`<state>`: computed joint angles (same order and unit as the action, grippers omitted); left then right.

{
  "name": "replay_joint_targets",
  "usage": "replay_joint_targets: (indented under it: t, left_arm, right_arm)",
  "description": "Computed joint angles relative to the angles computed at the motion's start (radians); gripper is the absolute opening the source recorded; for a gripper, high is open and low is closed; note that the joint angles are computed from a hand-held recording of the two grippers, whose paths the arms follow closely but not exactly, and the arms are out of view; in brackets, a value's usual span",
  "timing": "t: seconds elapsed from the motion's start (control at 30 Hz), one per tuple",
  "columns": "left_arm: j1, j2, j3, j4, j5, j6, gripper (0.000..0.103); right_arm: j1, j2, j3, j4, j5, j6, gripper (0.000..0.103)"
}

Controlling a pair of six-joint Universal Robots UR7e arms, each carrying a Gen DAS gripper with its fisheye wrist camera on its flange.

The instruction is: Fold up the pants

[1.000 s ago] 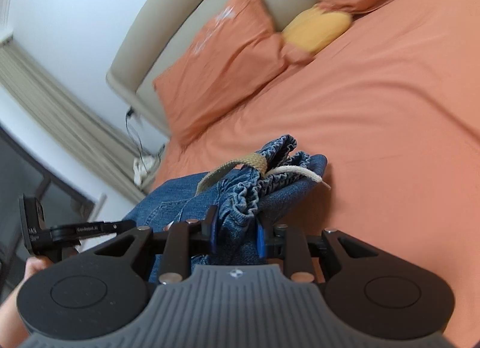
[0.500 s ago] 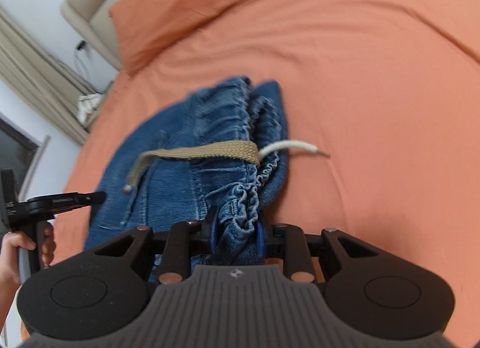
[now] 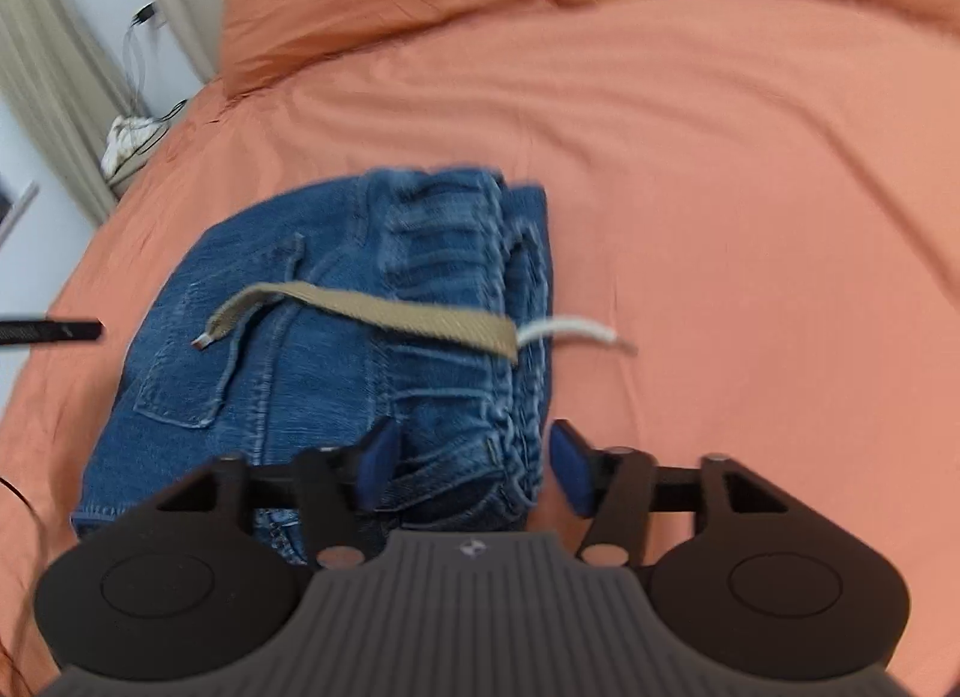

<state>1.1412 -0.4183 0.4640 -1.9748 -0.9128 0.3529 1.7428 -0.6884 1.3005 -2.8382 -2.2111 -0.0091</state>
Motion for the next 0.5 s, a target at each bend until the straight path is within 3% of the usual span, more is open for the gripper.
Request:
replay_joint_targets:
  t: [0.13,0.23,0.3,0.5]
  left_arm:
    - [-0.048,-0.142,0.192,-0.117,0.017,0.074,0.025]
    - [-0.09,-0.247,0.338,-0.204,0.025,0.116,0.026]
    - [-0.116,-0.307,0.424,-0.26,0.015,0.139,0.033]
    - [-0.188,-0.479,0.69,-0.441,-0.018,0.157,0.037]
  right_arm:
    - [0.057,-0.012,-0.005,-0.053,-0.038,-0.121,0.064]
    - [0.113,-0.022,0.006,-0.159,-0.034,-0.25,0.076]
    - [0.151,-0.033,0.025,-0.227,-0.036,-0.324,0.08]
    - [0.258,-0.034,0.065,-0.437,-0.096,-0.447,0.098]
